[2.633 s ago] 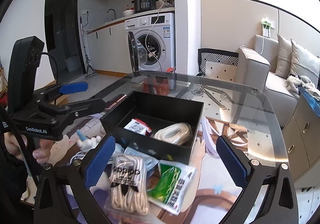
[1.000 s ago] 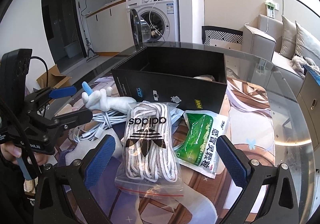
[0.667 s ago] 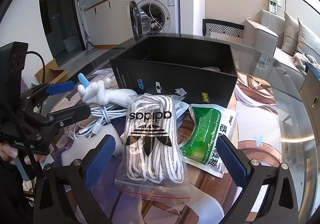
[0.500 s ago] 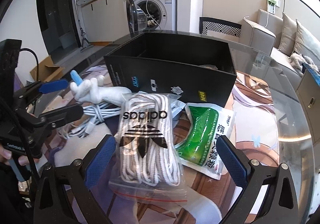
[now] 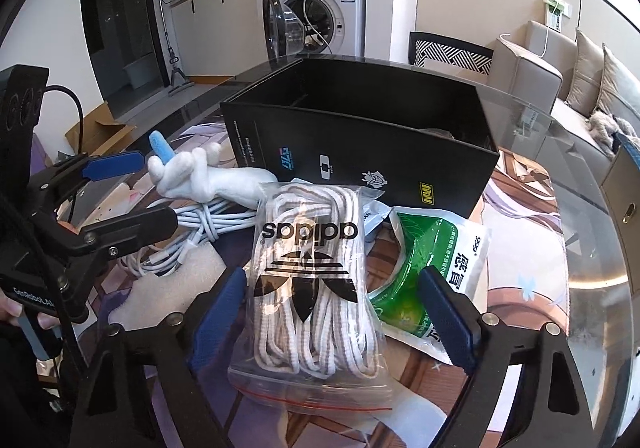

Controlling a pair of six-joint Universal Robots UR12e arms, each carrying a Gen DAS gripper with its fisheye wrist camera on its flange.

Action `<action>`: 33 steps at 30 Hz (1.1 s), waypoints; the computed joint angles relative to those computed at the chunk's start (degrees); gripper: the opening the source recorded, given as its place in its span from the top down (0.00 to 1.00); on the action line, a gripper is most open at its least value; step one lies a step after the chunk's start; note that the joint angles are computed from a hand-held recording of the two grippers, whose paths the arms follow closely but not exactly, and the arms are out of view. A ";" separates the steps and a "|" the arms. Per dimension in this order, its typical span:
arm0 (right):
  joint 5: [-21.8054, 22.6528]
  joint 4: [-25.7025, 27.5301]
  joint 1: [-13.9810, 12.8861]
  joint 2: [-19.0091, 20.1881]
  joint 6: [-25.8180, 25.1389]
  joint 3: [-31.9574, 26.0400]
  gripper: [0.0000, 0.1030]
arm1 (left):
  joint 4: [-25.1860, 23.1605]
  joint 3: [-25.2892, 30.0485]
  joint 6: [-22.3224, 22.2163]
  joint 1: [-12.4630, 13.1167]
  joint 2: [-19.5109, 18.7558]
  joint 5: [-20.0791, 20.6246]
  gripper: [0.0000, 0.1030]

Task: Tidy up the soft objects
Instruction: 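Grasp the adidas bag of white laces with the right tool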

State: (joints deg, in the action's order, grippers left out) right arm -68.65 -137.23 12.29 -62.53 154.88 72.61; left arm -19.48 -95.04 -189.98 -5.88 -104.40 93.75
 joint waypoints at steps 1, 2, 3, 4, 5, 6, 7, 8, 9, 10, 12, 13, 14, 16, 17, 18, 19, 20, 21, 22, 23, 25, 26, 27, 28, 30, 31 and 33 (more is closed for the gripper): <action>0.29 0.09 -0.07 0.00 -0.01 -0.01 0.14 | -0.07 0.02 0.01 0.01 0.00 -0.04 0.00; 0.26 0.09 -0.06 -0.01 0.00 -0.01 0.15 | -0.14 0.05 0.03 -0.03 -0.03 -0.01 0.00; 0.12 -0.06 -0.04 -0.02 0.05 0.02 0.16 | -0.06 0.01 0.04 -0.04 -0.02 0.01 0.00; 0.13 -0.22 -0.06 -0.06 0.08 0.11 0.19 | -0.06 0.01 0.01 -0.02 -0.02 -0.05 0.00; 0.05 -0.40 -0.07 -0.08 0.07 0.18 0.21 | -0.05 0.00 -0.02 -0.03 -0.02 -0.06 0.00; -0.03 -0.78 -0.03 -0.13 -0.01 0.28 0.23 | -0.03 0.02 -0.02 -0.05 -0.07 -0.05 0.00; 0.20 -1.02 -0.13 -0.26 -0.23 0.52 0.23 | -0.03 0.02 -0.02 -0.05 -0.07 -0.05 0.00; 0.14 -1.50 -0.11 -0.37 -0.43 0.72 0.24 | -0.02 0.02 -0.05 -0.05 -0.08 -0.07 0.00; 0.04 -2.03 -0.04 -0.50 -0.75 0.93 0.24 | -0.02 0.02 -0.04 -0.04 -0.07 -0.10 0.00; 0.14 -2.09 0.00 -0.58 -1.12 0.99 0.24 | 0.03 0.01 -0.10 -0.07 -0.10 -0.08 0.00; 0.39 -2.25 0.07 -0.68 -1.56 1.15 0.24 | -0.05 0.03 -0.02 -0.03 -0.06 -0.14 0.00; 0.47 -2.66 0.08 -0.79 -1.82 1.38 0.24 | 0.02 -0.01 -0.04 -0.06 -0.08 -0.15 0.00; 0.89 -2.51 0.05 -0.82 -2.23 1.42 0.25 | -0.01 0.03 -0.06 -0.05 -0.08 -0.08 0.00; 1.59 -1.93 0.10 -0.85 -2.97 1.45 0.30 | -0.11 0.05 -0.03 -0.03 -0.06 -0.14 0.00; 2.00 -1.41 0.07 -0.81 -3.24 1.35 0.32 | -0.10 0.05 -0.08 -0.05 -0.07 -0.09 0.00; 2.22 -0.93 0.04 -0.76 -3.39 1.25 0.32 | -0.07 0.04 -0.10 -0.05 -0.06 -0.06 0.00; 2.49 0.12 0.00 -0.65 -3.54 0.96 0.34 | -0.02 0.03 -0.14 -0.06 -0.10 -0.11 0.00; 2.86 1.01 -0.04 -0.54 -3.57 0.68 0.36 | -0.04 0.04 -0.12 -0.08 -0.11 -0.11 0.00; 3.12 1.32 -0.11 -0.50 -3.42 0.58 0.37 | -0.03 0.04 -0.10 -0.07 -0.10 -0.05 0.00; 3.41 1.79 -0.20 -0.44 -3.30 0.44 0.39 | -0.03 0.04 -0.10 -0.07 -0.10 -0.05 0.00; 3.86 2.62 -0.32 -0.32 -3.10 0.15 0.42 | -0.01 0.03 -0.18 -0.10 -0.14 -0.11 0.00; 4.30 2.93 -0.51 -0.26 -2.84 0.07 0.45 | -0.10 0.04 -0.13 -0.11 -0.11 -0.03 0.00; 4.36 2.97 -0.56 -0.30 -2.81 0.14 0.46 | -0.10 0.03 -0.15 -0.12 -0.11 -0.01 0.00; 4.37 2.95 -0.59 -0.34 -2.88 0.20 0.46 | -0.06 0.00 -0.11 -0.09 -0.09 -0.06 0.00; 4.48 3.17 -0.64 -0.32 -3.02 0.12 0.49 | -0.06 0.00 -0.11 -0.09 -0.09 -0.06 0.00; 4.82 3.42 -0.78 -0.29 -3.06 0.00 0.51 | -0.08 0.00 -0.13 -0.09 -0.08 -0.05 0.00; 4.92 3.49 -0.82 -0.31 -3.22 0.03 0.53 | -0.10 -0.01 -0.13 -0.14 -0.10 -0.02 0.00; 4.85 3.24 -0.92 -0.40 -3.50 0.13 0.56 | -0.17 -0.03 -0.07 -0.10 -0.08 -0.08 0.00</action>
State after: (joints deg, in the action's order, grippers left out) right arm -63.80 -133.99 11.37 -62.93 151.38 72.74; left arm -19.65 -95.07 -190.06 -5.98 -104.47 93.67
